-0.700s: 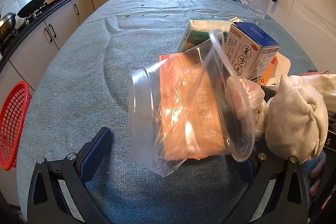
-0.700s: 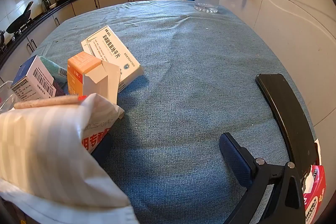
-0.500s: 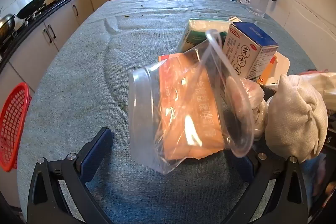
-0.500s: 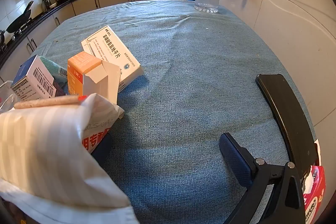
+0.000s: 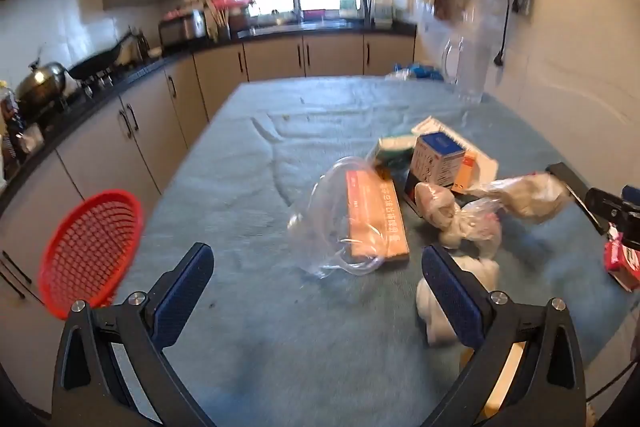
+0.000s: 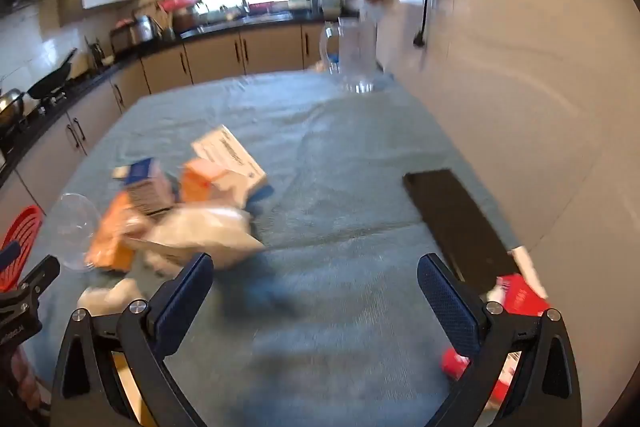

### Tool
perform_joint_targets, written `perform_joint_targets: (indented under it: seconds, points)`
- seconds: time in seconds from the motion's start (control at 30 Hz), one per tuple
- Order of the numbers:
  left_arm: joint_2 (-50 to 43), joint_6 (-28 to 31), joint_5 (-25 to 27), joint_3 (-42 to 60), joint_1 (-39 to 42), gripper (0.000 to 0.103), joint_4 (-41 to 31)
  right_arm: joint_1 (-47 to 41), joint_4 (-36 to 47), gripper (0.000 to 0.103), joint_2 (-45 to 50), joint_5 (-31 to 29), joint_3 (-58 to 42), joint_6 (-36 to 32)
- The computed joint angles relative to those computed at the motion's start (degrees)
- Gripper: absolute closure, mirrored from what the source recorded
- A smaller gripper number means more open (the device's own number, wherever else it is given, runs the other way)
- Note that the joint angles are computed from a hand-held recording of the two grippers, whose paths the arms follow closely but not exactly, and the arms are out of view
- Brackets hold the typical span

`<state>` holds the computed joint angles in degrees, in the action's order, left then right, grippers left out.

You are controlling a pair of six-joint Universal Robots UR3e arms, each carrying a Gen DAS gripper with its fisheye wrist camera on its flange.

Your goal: Collect trash

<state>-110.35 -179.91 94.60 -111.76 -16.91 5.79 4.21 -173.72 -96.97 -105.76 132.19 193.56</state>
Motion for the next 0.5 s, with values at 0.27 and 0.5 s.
perform_joint_targets:
  seconds: [0.27, 0.5]
  points:
    - [13.0, 0.3, 5.3, -27.3, 1.2, 0.000, 26.9, 25.6, -7.3, 0.000, -2.0, -22.2, 1.9, 7.1]
    - [10.6, 1.1, 11.9, -41.1, 1.1, 0.000, 49.0, 35.8, -17.1, 0.000, 8.1, -26.6, 1.2, 11.9]
